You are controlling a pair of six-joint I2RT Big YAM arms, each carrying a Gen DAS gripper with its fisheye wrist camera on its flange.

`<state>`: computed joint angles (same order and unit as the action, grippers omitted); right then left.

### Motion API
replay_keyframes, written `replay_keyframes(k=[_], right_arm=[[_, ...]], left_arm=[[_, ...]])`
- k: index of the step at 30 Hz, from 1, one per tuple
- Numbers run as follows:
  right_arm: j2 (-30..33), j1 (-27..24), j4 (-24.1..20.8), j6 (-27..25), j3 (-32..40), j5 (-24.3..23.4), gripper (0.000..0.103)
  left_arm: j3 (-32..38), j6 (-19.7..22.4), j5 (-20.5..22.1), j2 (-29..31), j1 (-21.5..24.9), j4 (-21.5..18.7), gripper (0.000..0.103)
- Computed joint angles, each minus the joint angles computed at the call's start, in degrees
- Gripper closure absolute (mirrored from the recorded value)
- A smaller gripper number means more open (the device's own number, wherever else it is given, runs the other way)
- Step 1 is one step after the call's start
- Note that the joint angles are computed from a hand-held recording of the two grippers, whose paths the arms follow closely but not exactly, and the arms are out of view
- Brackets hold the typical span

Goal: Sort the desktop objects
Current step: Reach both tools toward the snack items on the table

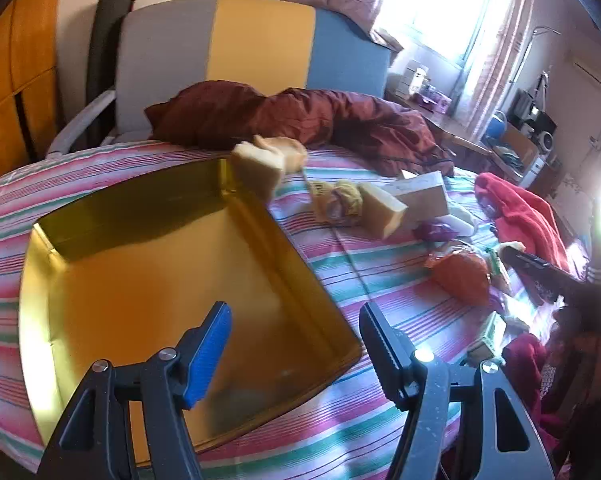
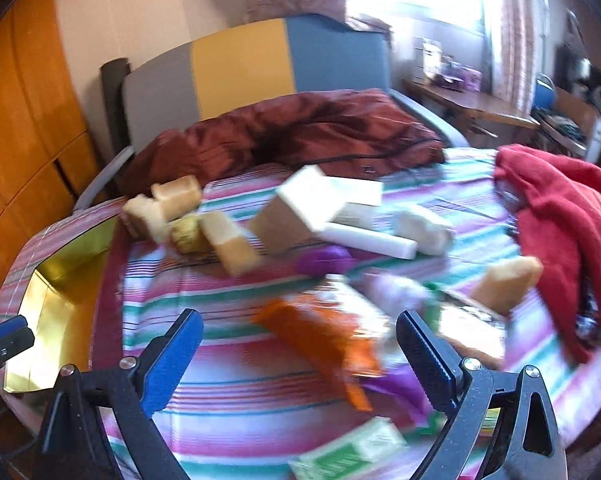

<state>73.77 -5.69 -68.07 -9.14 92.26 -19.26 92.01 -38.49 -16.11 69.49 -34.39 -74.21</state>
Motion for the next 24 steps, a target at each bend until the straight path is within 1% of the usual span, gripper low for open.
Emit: replay_keyframes(k=[1,3,4,6,8,9,11,12,13,15,17,18,19,22,24], right_arm=[[0.7,-2.1,-1.9,-0.7,1.3,-1.6,0.005],[1.5,-5.7,-4.9,-2.3,3.2,-3.2,0.005],[1.8,-7.0,-6.1,-3.0,3.8,-3.4,0.005],[3.0,-9.9,-10.3,-5.3,5.9,-3.7,0.005],[3.5,-11.6,-12.2,-7.6,6.6,-2.0,0.006],[4.0,-12.2,-13.6,-9.4,7.1,-0.4,0.007],[5.2,-13.3,-17.0,-14.9,8.6,2.0,0.015],[5.6,-13.7,-18.0,-17.7,9.0,2.8,0.018],[6.3,-13.7,-19.5,-21.5,9.5,4.2,0.020],[7.1,-13.7,-21.3,-26.2,9.9,7.0,0.020],[8.4,-13.9,-22.7,-27.7,10.6,8.0,0.019],[9.3,-13.9,-23.9,-28.3,11.3,8.0,0.019],[9.5,-13.6,-24.1,-29.5,11.2,8.5,0.018],[10.4,-12.4,-24.8,-34.7,11.3,10.9,0.013],[11.4,-11.9,-25.6,-38.2,12.1,11.9,0.013]], left_arm=[[0.2,0.5,0.6,0.4,0.0,0.3,0.036],[1.0,1.6,1.8,1.6,-0.4,0.9,0.036],[1.4,2.2,2.3,2.1,-0.6,1.3,0.036],[2.8,4.3,3.9,3.8,-1.1,2.0,0.036],[4.3,6.3,4.8,5.3,-1.6,2.8,0.036],[5.5,7.9,5.9,6.6,-1.8,3.4,0.036],[7.6,10.2,7.7,8.8,-2.3,4.3,0.036],[9.1,11.7,8.8,10.4,-2.7,4.8,0.036],[10.5,12.9,9.8,11.9,-3.0,4.9,0.036],[13.5,15.1,11.8,14.9,-3.9,4.8,0.036],[15.7,16.5,14.3,17.2,-4.9,4.7,0.036],[17.2,17.8,16.3,18.7,-5.5,4.7,0.036],[18.3,19.0,17.7,19.9,-6.0,4.4,0.036],[21.7,24.0,20.9,23.5,-7.8,2.6,0.036],[24.0,26.5,22.5,25.7,-8.7,1.1,0.036]])
